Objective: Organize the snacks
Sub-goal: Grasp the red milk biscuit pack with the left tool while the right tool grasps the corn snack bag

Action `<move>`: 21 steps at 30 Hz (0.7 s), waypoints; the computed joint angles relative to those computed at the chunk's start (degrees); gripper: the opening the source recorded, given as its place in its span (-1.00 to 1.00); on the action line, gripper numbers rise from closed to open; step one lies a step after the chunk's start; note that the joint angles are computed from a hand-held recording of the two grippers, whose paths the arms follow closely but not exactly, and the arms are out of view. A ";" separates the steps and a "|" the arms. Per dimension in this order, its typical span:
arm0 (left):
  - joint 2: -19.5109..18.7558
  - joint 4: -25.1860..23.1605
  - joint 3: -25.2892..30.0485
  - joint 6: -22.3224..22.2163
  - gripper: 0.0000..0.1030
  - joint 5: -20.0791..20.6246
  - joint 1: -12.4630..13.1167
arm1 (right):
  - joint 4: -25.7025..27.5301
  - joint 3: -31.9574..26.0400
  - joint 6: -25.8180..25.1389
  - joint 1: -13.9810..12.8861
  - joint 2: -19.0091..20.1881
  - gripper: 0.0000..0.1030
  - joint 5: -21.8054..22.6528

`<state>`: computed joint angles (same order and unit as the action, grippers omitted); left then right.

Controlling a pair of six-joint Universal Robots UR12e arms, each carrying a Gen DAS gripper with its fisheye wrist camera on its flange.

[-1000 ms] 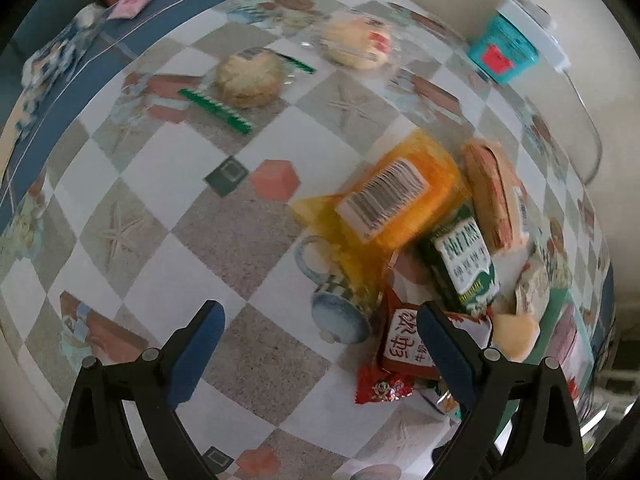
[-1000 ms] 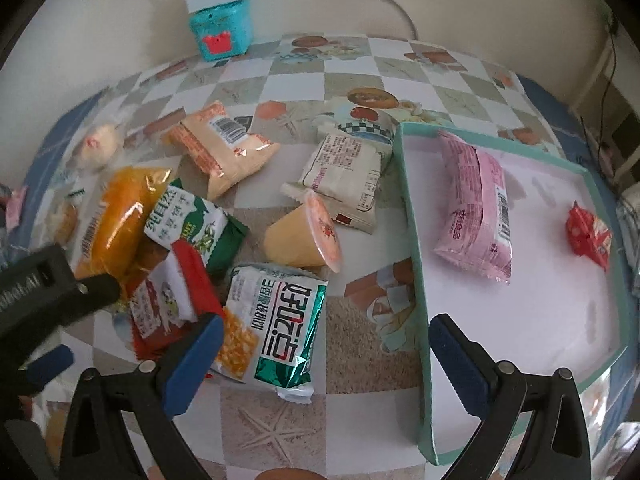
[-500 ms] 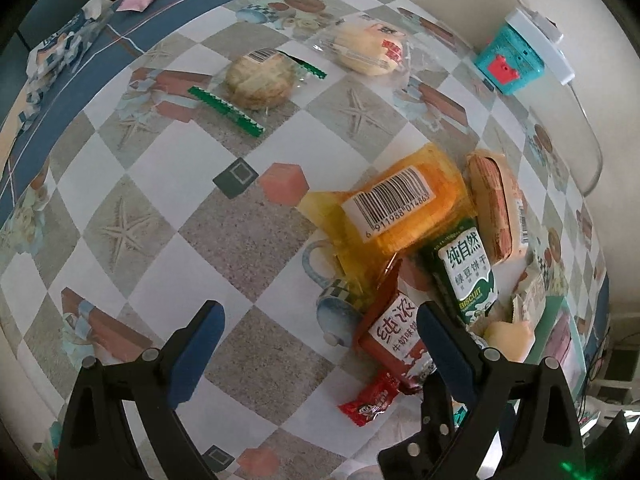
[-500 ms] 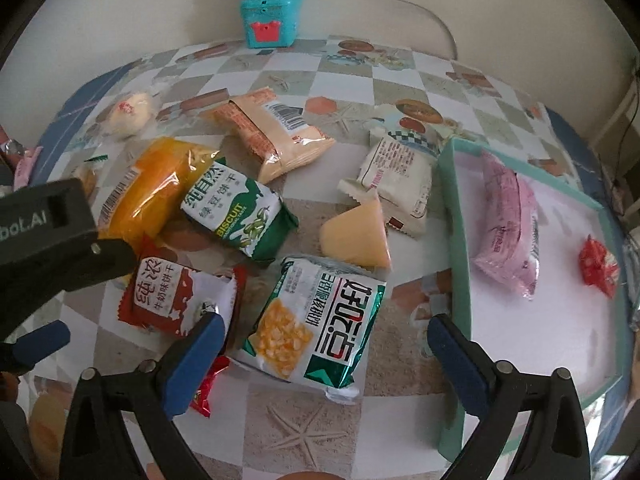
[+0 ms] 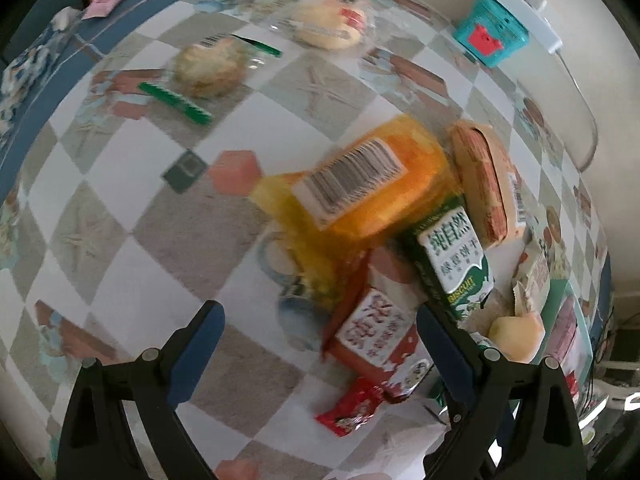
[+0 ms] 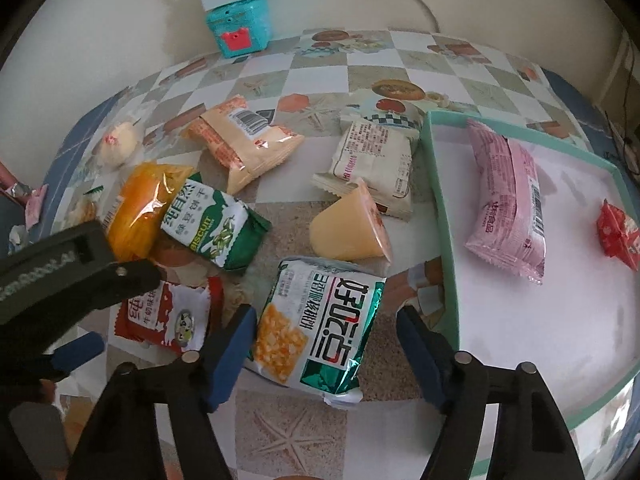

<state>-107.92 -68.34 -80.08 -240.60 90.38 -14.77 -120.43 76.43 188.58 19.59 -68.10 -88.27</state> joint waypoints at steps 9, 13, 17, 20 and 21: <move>-3.17 -4.92 4.39 5.16 0.88 1.62 -1.43 | 0.80 0.35 1.11 -1.01 -0.14 0.41 2.15; -2.71 -6.91 4.06 4.23 0.88 1.47 -1.30 | 0.86 0.67 0.97 -0.99 -0.42 0.40 1.93; -1.54 -7.31 2.56 2.10 0.88 1.19 -0.65 | 1.28 0.93 0.77 -0.90 -0.62 0.40 1.62; -1.10 -7.15 1.95 2.13 0.88 1.18 -0.34 | 0.82 1.09 -0.23 -0.44 -0.56 0.40 0.19; -1.20 -7.37 2.10 2.76 0.88 1.41 -0.32 | 0.65 1.04 -0.52 -0.23 -0.45 0.40 -0.24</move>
<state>-109.11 -75.72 -77.99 -237.84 91.79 -15.09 -119.78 77.47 188.06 19.36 -68.54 -88.51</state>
